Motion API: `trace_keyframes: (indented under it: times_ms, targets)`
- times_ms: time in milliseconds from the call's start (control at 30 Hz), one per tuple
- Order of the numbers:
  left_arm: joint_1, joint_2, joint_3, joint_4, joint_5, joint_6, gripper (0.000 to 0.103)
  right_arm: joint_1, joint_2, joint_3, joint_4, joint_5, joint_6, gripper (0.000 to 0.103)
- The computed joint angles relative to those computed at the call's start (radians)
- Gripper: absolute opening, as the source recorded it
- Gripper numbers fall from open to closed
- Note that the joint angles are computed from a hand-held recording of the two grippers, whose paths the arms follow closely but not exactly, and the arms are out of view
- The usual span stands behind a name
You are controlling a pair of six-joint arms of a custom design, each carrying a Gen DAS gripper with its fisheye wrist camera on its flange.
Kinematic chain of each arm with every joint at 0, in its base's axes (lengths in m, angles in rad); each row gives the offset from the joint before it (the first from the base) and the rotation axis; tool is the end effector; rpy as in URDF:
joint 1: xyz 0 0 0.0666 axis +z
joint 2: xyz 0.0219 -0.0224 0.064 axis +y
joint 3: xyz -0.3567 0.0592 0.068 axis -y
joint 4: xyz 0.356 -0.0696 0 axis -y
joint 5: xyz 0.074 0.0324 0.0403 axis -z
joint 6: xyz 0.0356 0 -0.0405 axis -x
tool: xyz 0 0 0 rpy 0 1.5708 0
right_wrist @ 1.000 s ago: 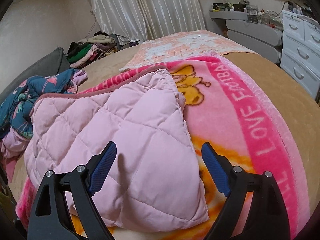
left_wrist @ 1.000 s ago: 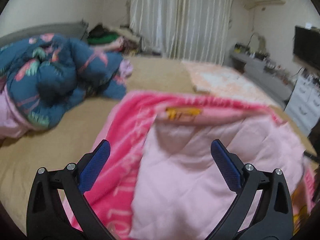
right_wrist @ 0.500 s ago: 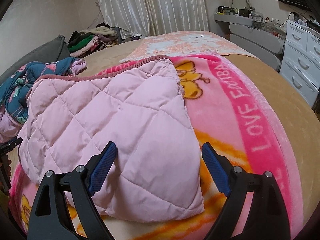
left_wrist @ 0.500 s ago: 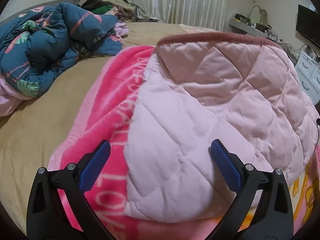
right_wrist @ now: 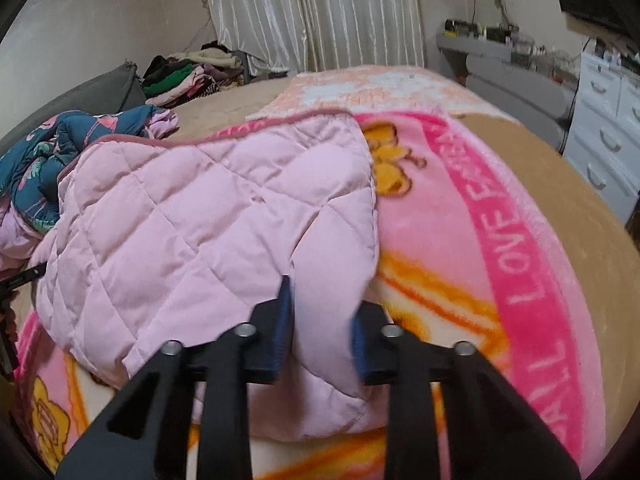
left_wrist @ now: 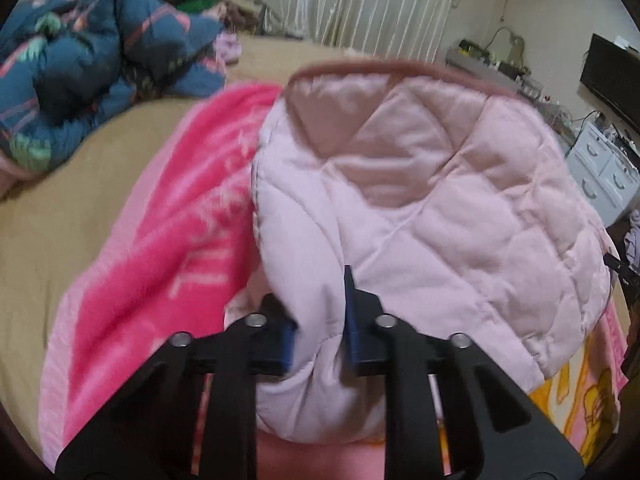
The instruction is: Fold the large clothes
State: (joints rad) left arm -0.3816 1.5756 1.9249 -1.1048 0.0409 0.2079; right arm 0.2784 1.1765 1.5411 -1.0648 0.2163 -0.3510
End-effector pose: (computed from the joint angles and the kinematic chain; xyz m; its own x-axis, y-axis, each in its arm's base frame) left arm 0.4687 -0.1901 0.5335 -0.7051 0.0607 -0.7065 0.2598 0.9492 -0.1777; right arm 0.3515 0.0921 0.5428 -0.6198 0.1721 -0.7656 0.1092 0.9851 0.1331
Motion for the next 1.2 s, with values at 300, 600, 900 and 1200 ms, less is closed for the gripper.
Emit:
trace_keyframes:
  times_ms: [300, 600, 900, 1200]
  targets:
    - [0.003, 0.233, 0.425, -0.118, -0.073, 0.006, 0.009, -0.076, 0.188, 0.254, 0.022, -0.002, -0.016, 0.014]
    - [0.004, 0.378, 0.541, -0.192, -0.139, 0.017, 0.010, -0.100, 0.317, 0.285, -0.035, 0.016, -0.078, 0.014]
    - [0.002, 0.400, 0.539, -0.186, -0.160, 0.014, 0.012, -0.096, 0.342, 0.249, -0.029, 0.026, -0.114, 0.015]
    - [-0.009, 0.384, 0.530, -0.189, -0.196, -0.024, 0.022, -0.070, 0.355, 0.304, -0.139, 0.088, -0.098, 0.035]
